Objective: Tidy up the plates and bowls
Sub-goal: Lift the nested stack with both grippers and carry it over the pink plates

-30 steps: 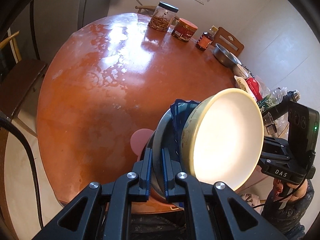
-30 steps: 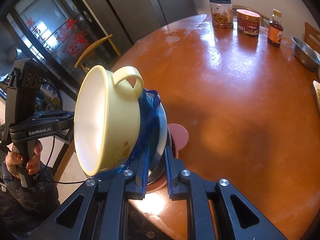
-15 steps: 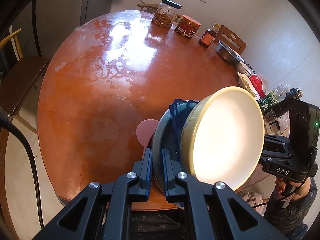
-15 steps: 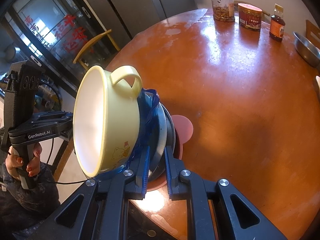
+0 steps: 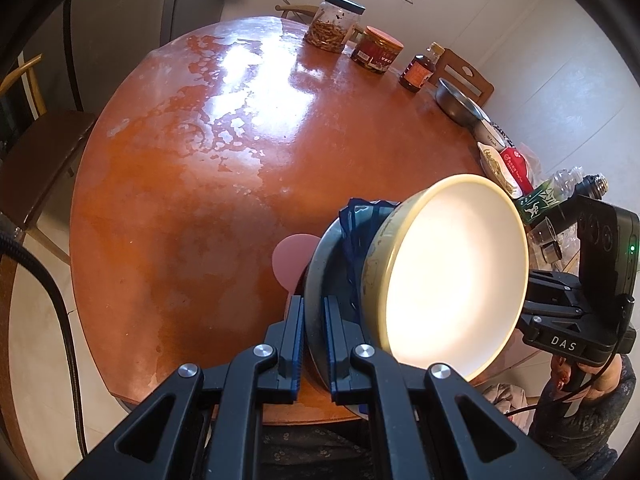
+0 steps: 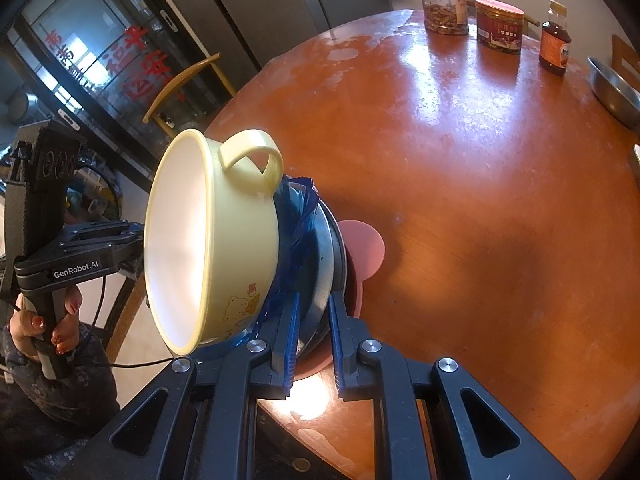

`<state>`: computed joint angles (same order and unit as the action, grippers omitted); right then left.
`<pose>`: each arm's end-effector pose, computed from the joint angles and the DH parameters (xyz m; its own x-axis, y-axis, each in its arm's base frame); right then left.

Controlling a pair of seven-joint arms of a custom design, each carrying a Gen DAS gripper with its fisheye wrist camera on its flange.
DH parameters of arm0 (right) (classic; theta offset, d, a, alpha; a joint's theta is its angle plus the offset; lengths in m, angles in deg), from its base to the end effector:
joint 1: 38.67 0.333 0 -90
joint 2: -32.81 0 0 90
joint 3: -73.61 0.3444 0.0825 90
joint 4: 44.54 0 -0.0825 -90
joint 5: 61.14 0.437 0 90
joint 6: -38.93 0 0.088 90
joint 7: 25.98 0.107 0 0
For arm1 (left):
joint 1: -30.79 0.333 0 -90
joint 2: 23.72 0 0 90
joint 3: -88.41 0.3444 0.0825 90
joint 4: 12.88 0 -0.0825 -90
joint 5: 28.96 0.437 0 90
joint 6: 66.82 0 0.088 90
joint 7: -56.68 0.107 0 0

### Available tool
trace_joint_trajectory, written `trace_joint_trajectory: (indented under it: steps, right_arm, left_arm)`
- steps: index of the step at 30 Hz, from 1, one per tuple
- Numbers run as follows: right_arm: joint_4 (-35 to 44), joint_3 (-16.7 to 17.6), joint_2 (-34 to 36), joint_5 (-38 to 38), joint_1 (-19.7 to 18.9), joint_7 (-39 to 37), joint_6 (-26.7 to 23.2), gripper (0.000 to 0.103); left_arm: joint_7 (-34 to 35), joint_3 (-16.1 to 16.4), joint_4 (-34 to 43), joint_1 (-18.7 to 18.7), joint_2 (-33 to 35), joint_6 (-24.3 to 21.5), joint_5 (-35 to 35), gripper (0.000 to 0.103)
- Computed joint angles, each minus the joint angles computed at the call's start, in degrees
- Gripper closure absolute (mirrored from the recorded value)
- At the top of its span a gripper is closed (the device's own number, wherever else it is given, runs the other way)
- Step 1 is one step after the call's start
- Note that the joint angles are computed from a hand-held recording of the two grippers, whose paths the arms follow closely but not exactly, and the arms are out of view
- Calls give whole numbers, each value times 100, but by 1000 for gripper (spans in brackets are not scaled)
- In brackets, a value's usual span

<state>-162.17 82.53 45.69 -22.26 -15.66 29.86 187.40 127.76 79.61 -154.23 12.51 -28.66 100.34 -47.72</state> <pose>0.5655 0.3345 0.3526 0.6002 -0.7266 -0.3345 -0.7875 -0.4634 -0.4063 0.4912 -0.2290 0.3741 0.0707 -0.9330 0.3530 -0.8977 -0.2138 -0.3852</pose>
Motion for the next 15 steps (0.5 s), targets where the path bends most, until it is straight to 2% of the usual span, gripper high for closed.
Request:
trace_joint_trajectory:
  steps: [15]
  right_arm:
    - [-40, -4, 12, -5, 12, 2, 96, 87]
  left_arm:
    - [278, -35, 79, 43, 102, 2, -323, 95]
